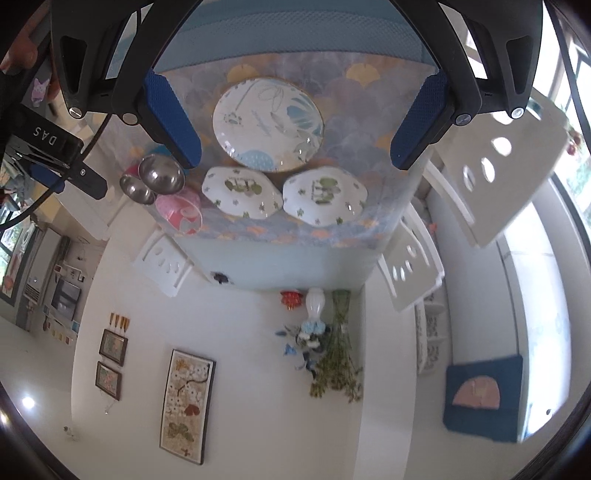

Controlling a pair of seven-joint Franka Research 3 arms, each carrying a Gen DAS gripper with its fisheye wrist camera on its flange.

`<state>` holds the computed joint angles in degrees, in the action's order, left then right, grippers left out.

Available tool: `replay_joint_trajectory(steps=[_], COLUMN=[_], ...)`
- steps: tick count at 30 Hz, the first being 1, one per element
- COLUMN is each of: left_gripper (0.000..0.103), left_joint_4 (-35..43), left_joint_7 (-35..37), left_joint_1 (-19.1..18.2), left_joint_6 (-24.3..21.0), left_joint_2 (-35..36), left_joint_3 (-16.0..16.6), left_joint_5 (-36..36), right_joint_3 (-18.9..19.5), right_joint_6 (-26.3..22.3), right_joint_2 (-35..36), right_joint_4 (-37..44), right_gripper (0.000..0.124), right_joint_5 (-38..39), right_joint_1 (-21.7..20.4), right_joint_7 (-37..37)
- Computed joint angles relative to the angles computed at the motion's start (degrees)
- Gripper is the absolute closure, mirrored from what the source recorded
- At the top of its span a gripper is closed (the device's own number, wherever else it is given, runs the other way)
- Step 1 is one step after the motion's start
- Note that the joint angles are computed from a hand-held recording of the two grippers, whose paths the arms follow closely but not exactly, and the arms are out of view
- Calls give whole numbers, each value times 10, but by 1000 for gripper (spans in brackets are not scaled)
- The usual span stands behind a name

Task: Organize plates and bowls
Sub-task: 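Move both tools toward the round Sunflower plate on the table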

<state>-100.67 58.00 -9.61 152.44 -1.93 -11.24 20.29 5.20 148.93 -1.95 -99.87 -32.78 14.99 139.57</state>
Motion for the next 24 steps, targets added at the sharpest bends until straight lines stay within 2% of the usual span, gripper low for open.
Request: replay_joint_trajectory(steps=[3, 6, 7, 11, 14, 15, 17, 24], left_gripper=[0, 0, 0, 0, 0, 0, 0, 0], left_joint_4=[2, 6, 7, 12, 25, 28, 33, 47], left_joint_7=[14, 14, 13, 21, 11, 2, -2, 21], left_joint_1=[2, 5, 6, 9, 8, 8, 8, 14], left_joint_6=[-13, -27, -29, -38, -49, -51, -51, -50], left_joint_2=[11, 20, 22, 31, 39, 41, 45, 68], left_joint_3=[4, 6, 7, 9, 11, 11, 13, 14], left_joint_5=[-20, -21, -19, -17, 19, 39, 50, -2], right_joint_3=[-1, -6, -7, -15, -19, -22, -23, -29], right_joint_6=[-20, -62, -82, -112, -113, -82, -85, -108], right_joint_2=[20, 44, 50, 70, 78, 73, 78, 84], right_joint_4=[15, 37, 46, 57, 64, 58, 66, 78], right_gripper=[21, 21, 21, 21, 21, 21, 21, 21], right_joint_5=[28, 66, 59, 60, 64, 69, 76, 45], right_joint_1=[4, 14, 20, 36, 46, 45, 48, 63], right_joint_7=[-14, -38, -37, -40, -33, -26, -24, -3])
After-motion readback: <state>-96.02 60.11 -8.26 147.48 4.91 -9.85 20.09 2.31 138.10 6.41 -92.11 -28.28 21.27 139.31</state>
